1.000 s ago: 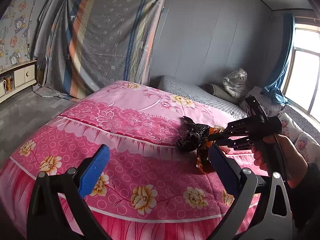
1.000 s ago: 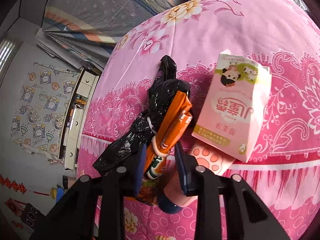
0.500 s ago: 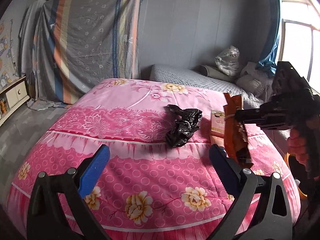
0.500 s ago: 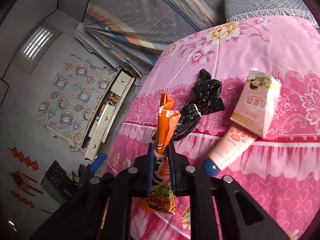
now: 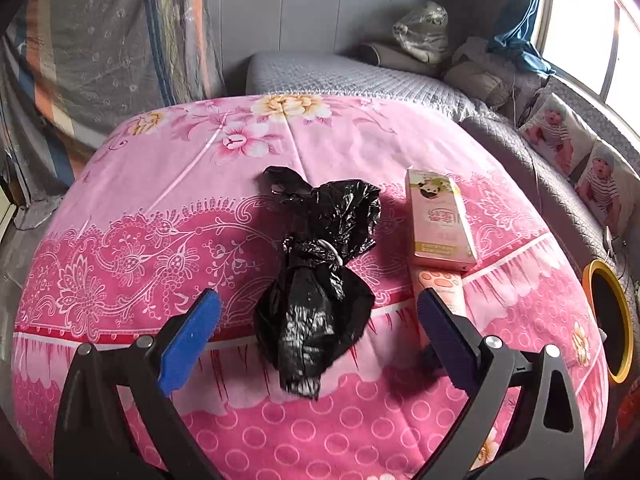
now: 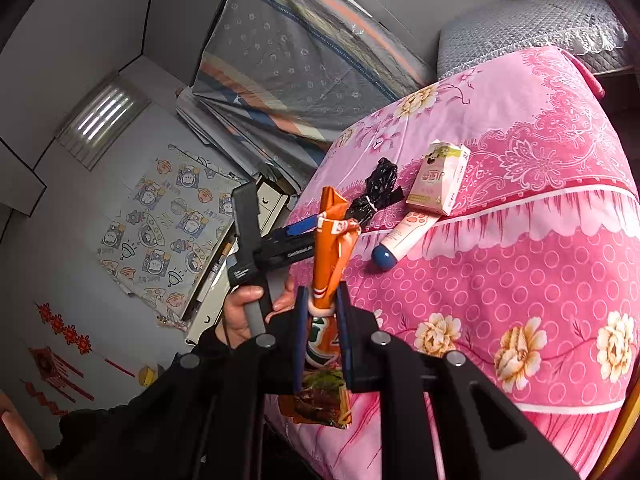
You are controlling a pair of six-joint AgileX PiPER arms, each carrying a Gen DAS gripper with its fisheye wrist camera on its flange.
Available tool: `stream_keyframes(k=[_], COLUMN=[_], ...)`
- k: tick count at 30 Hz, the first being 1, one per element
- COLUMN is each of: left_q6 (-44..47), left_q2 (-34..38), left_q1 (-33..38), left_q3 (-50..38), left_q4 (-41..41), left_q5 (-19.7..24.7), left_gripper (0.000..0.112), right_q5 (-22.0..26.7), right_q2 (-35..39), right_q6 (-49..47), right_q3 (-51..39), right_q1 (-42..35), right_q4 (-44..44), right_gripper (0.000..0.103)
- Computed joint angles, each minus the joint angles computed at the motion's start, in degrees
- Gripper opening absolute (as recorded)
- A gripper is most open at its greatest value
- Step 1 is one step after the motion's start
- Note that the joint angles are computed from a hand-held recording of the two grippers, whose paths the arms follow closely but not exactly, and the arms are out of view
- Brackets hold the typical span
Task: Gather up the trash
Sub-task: 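Grasp the black plastic bag with the left tool while the right tool holds the packet, then carry both items over the yellow bin and open the right tool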
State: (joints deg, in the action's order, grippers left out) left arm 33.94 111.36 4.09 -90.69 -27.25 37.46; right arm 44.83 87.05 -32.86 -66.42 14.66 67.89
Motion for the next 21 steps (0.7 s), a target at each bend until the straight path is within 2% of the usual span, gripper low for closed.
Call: stream_keyframes(k=[5, 6, 8, 9, 13, 15, 21], left_q6=[-6.52, -6.96, -8.4, -8.58, -6.95, -5.0, 11.93], left_q2=[5.78, 6.23, 6.76, 6.88, 4.88, 2.24, -14.5], left_q1=[-0.11, -0.17, -0.37, -0.24, 0.43, 1.12, 6.5], left_q3=[-6.58, -6.82, -6.91, -6.86, -4.64, -1.84, 15.77], left_q4=[5.39, 6.21, 8.19, 8.21, 6.57, 4.65, -14.98], left_q5=[3.4, 3.53, 3.35, 3.52, 2.52, 1.37, -3.69], left_gripper=[0.06, 0.049, 0.044, 0.038, 0.026, 0.025, 0.025], right_q5=[0.01, -0.02, -0.05, -0.24, -0.65, -1.09, -1.15], right_q2=[-2.99, -3.31, -3.81, -3.87, -4.61, -4.85, -6.39], right_q6=[-1.82, -2.12, -2.34, -2.18, -2.11, -1.97, -3.26], right_q3=[4.09, 4.71, 5.51, 5.63, 5.82, 5.85, 7.06], right_q1=[-1.55, -1.87, -2.02, -2.01, -1.09, -0.29, 1.63], right_q4=[1.93, 2.34, 2.84, 2.86, 2.73, 2.76, 3.69], right_gripper=[0.013, 0.013, 0.013, 0.013, 0.013, 0.013, 0.013])
